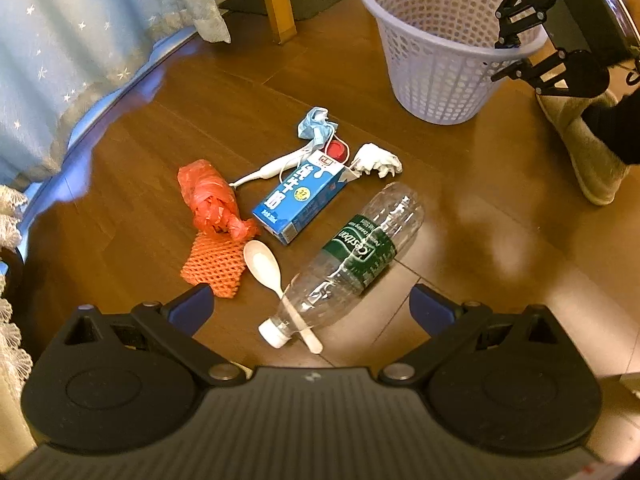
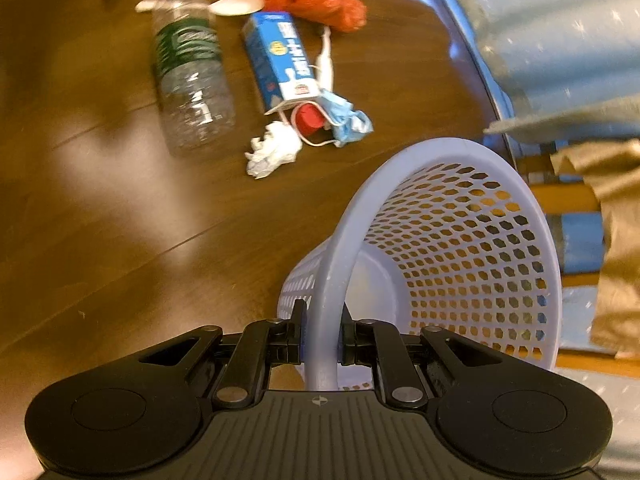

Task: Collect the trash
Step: 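Lower the left tool to the clear water bottle's cap end while right holds basket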

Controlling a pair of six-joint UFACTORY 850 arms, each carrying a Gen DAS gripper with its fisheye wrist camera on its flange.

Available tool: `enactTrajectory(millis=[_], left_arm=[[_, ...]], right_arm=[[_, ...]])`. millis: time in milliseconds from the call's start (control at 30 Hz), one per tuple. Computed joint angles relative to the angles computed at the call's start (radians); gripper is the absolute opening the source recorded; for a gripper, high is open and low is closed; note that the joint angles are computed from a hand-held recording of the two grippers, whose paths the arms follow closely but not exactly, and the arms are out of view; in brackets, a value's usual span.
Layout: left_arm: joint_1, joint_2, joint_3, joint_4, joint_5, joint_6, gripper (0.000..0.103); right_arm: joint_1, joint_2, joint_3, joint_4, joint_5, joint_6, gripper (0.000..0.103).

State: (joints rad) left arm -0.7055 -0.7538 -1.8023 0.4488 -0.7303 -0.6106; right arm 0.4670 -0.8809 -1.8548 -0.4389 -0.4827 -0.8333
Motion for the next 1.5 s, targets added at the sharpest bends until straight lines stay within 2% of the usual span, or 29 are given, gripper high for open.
enactTrajectory(millis=[200, 467, 667, 1133, 1500], left_arm=[[0.001, 0.003, 0.029, 0.024, 0.035, 0.042, 0.102], [0.006, -0.009, 0.057, 0.047, 0.079, 0.119, 0.102], [0.010, -0.027, 0.055, 0.056, 0.085, 0.179, 0.102], [0.023, -0.071, 0.036, 0.021, 0.112, 0.311, 0.102], [0.042, -0.101, 0.031, 0.022, 0.146, 0.404, 0.097]], right_arm=[[0.027, 0.030, 0.095, -0.244, 0.063, 0.158, 0.010], [0.053, 0.029, 0.136, -0.479, 0.063, 0.334, 0.010], [0.069, 0.025, 0.158, -0.614, 0.056, 0.430, 0.009], [0.078, 0.007, 0.160, -0.658, 0.033, 0.448, 0.009], [0.083, -0.010, 0.160, -0.754, 0.016, 0.528, 0.009]])
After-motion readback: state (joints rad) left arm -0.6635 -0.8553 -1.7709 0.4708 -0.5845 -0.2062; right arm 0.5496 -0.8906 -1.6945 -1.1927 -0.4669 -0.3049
